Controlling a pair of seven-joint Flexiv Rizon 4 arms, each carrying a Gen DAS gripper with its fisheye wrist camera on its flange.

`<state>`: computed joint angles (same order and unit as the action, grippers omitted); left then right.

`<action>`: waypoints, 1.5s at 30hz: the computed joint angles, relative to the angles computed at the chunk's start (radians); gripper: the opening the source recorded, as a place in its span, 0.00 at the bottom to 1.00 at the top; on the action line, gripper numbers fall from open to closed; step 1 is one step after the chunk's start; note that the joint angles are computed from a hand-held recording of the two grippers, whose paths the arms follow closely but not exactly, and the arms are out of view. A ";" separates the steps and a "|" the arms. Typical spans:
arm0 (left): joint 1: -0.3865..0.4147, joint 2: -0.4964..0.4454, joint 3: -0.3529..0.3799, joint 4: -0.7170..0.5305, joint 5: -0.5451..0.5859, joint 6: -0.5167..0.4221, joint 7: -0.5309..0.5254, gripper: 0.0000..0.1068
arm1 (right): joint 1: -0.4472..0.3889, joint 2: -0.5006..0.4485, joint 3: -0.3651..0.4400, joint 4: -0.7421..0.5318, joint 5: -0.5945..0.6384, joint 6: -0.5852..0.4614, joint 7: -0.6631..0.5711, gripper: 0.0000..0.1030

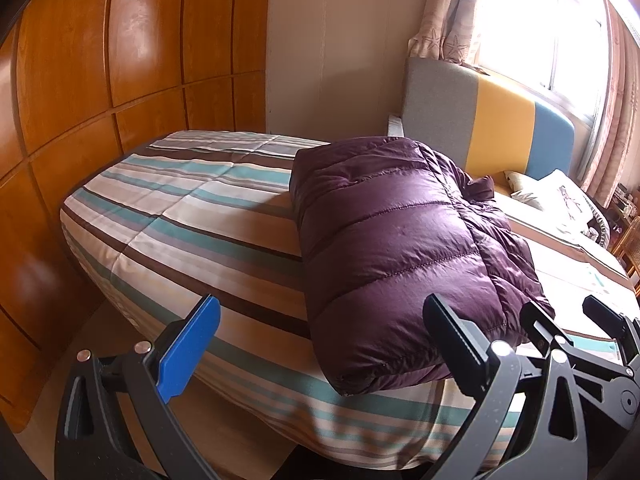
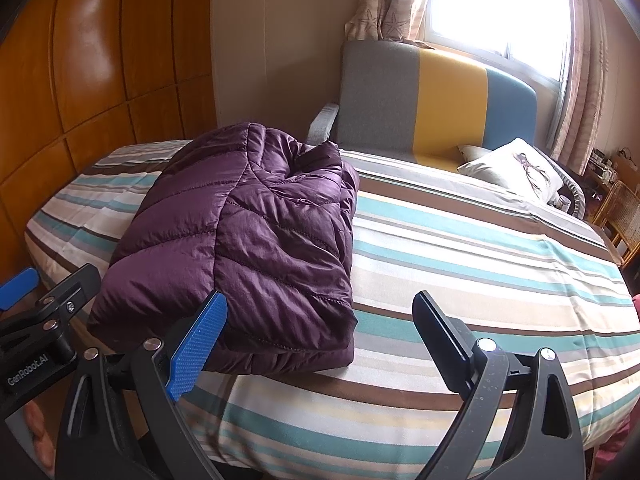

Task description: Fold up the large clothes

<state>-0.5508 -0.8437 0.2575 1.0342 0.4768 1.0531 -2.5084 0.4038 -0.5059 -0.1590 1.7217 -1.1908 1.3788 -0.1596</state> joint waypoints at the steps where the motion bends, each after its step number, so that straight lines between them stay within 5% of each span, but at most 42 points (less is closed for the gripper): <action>1: -0.001 0.002 0.001 0.003 0.001 0.002 -0.003 0.95 | 0.001 0.001 -0.002 0.001 -0.004 0.001 0.004 0.91; 45: -0.029 0.047 0.033 0.052 0.084 0.014 -0.102 0.95 | -0.005 0.003 0.022 0.000 -0.037 -0.004 0.002 0.91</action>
